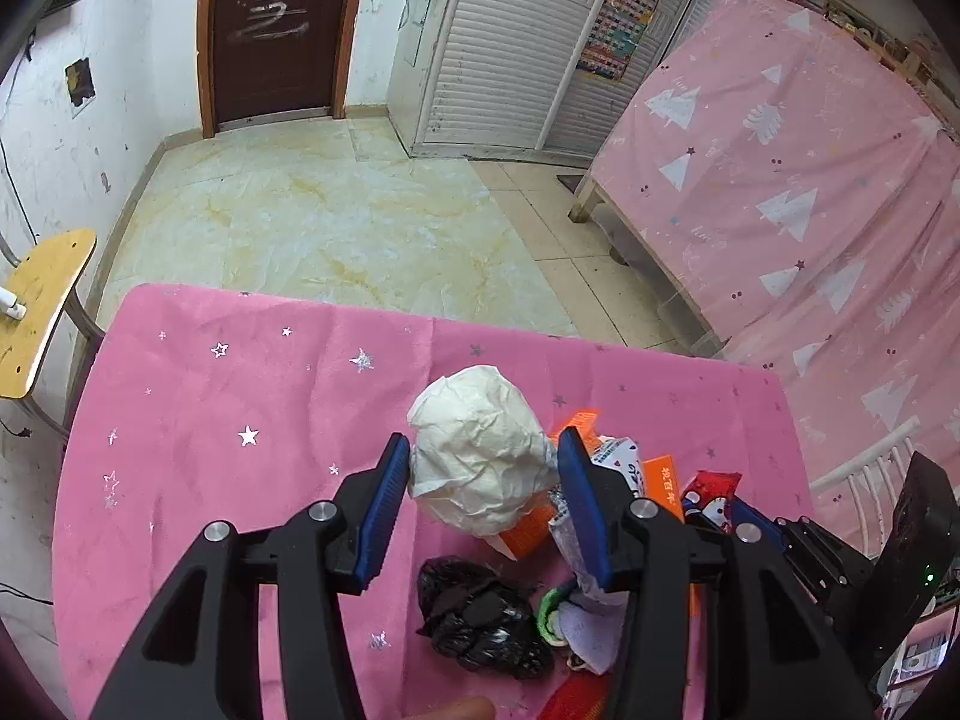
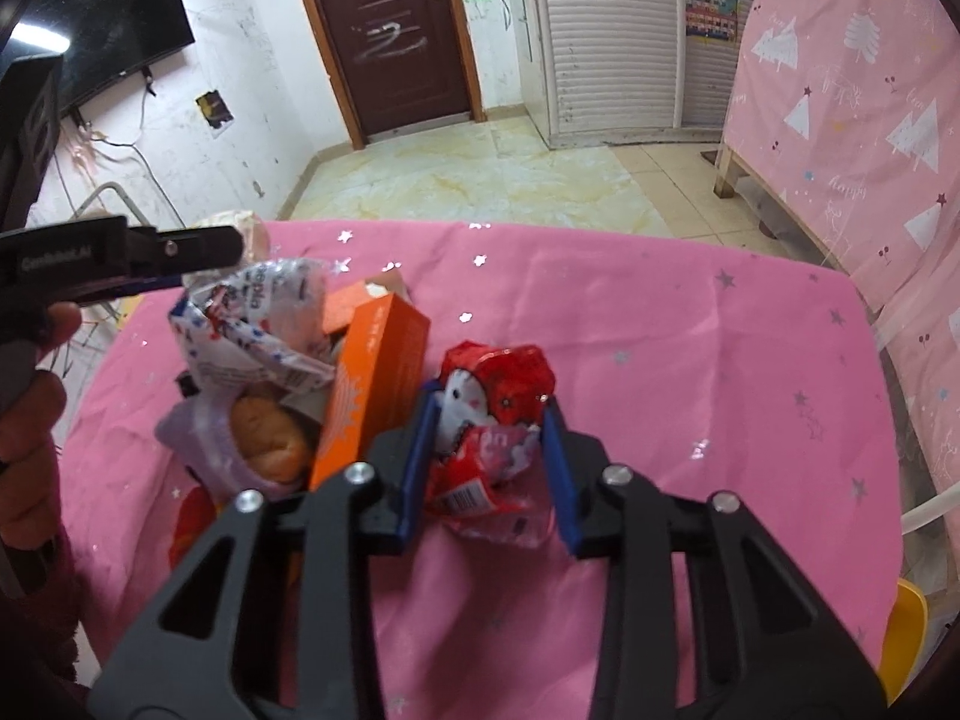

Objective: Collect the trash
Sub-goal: 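Grasp the crumpled white paper ball with the left tool while the right tool grasps the red candy wrapper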

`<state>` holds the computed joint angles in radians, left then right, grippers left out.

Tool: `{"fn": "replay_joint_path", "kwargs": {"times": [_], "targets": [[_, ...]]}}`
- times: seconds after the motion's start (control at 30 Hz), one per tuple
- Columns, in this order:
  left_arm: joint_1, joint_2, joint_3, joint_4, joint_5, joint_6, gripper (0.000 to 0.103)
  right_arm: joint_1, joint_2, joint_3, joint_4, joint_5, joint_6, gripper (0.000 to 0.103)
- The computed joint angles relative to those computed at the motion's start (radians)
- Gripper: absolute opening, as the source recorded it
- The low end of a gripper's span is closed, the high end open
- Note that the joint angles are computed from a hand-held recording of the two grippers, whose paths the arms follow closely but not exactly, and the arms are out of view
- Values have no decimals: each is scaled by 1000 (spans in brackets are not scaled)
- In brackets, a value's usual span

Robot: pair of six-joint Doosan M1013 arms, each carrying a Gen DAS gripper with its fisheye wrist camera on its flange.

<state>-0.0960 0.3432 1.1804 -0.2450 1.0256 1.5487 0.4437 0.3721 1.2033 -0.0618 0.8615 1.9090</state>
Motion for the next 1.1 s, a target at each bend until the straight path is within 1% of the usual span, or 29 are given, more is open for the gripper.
{"fn": "replay_joint_path", "kwargs": {"times": [0.3, 0.43, 0.77, 0.9, 1.1], "targets": [[-15, -37, 15, 15, -26, 4, 43, 25, -65, 72, -197, -31, 131, 33], [-30, -54, 20, 23, -35, 5, 43, 23, -93, 107, -245, -45, 174, 33], [-76, -86, 38, 45, -50, 19, 43, 1, -156, 192, -285, -83, 244, 33], [-95, -79, 32, 89, -37, 1, 43, -7, -172, 214, -286, -93, 255, 33], [-111, -69, 23, 90, -12, 8, 43, -22, -200, 252, -308, -112, 305, 33]]}}
